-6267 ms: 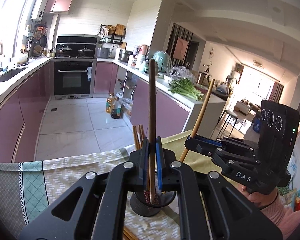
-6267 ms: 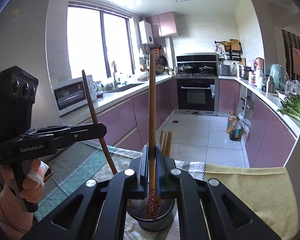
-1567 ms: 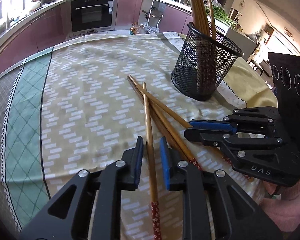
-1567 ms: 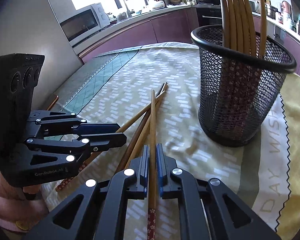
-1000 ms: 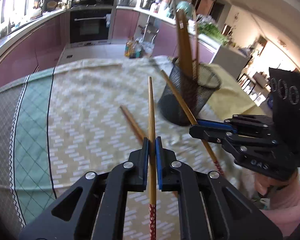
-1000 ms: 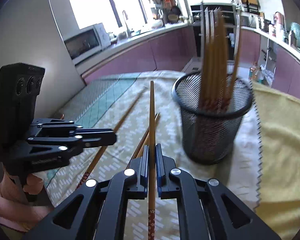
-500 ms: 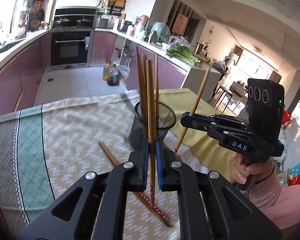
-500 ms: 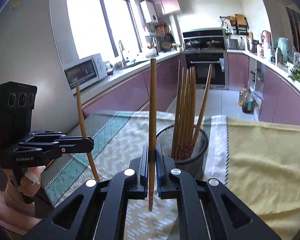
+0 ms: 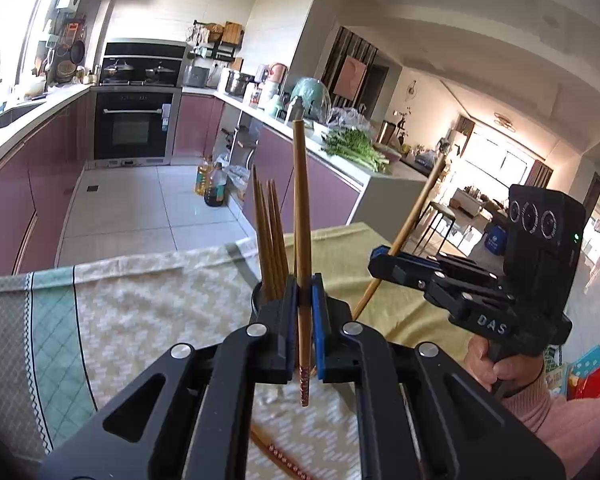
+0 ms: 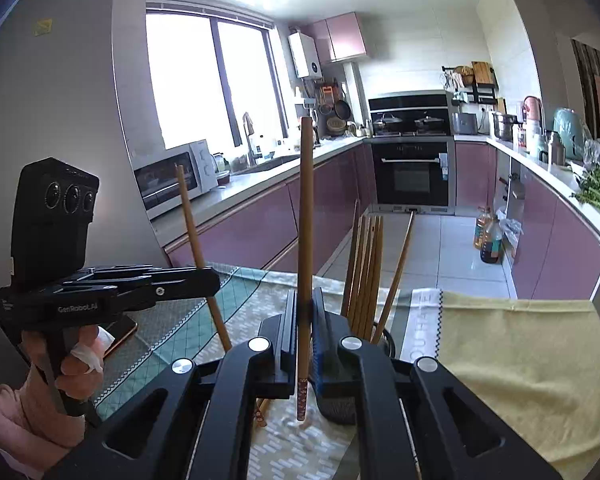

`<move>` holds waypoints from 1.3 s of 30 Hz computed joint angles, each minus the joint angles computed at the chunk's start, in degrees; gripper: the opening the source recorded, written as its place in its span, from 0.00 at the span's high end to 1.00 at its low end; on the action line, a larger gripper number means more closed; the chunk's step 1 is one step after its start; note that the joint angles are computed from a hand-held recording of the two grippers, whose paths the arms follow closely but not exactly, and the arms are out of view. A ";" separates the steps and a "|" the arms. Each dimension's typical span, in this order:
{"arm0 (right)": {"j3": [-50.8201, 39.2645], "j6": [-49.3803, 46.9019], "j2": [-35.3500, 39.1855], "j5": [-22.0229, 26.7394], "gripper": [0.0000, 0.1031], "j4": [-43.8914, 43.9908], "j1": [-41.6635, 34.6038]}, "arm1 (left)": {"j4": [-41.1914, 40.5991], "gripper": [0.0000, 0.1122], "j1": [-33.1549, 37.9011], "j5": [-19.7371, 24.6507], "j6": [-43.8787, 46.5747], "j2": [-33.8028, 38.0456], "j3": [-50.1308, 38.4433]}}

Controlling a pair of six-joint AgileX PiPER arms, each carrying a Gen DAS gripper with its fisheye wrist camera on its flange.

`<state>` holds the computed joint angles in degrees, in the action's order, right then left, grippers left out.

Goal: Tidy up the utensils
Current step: 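Lift the left tool's chopstick upright over the mesh holder while the right tool carries its own, then lower the left tool's chopstick into the mesh holder and open it while the right tool releases its own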

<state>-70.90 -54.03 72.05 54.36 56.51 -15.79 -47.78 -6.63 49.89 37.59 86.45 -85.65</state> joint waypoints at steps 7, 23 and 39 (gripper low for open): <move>-4.60 1.13 1.58 -0.40 0.94 0.26 0.03 | 1.84 0.93 -1.77 -0.53 -2.97 2.88 -7.13; -7.07 3.61 4.75 -5.31 0.95 -2.82 3.03 | 8.99 0.93 -6.55 -3.25 -11.07 7.32 -15.03; -7.40 7.66 8.46 -7.00 0.95 -8.74 6.18 | 16.08 0.93 -9.72 -1.44 -14.60 11.62 -17.32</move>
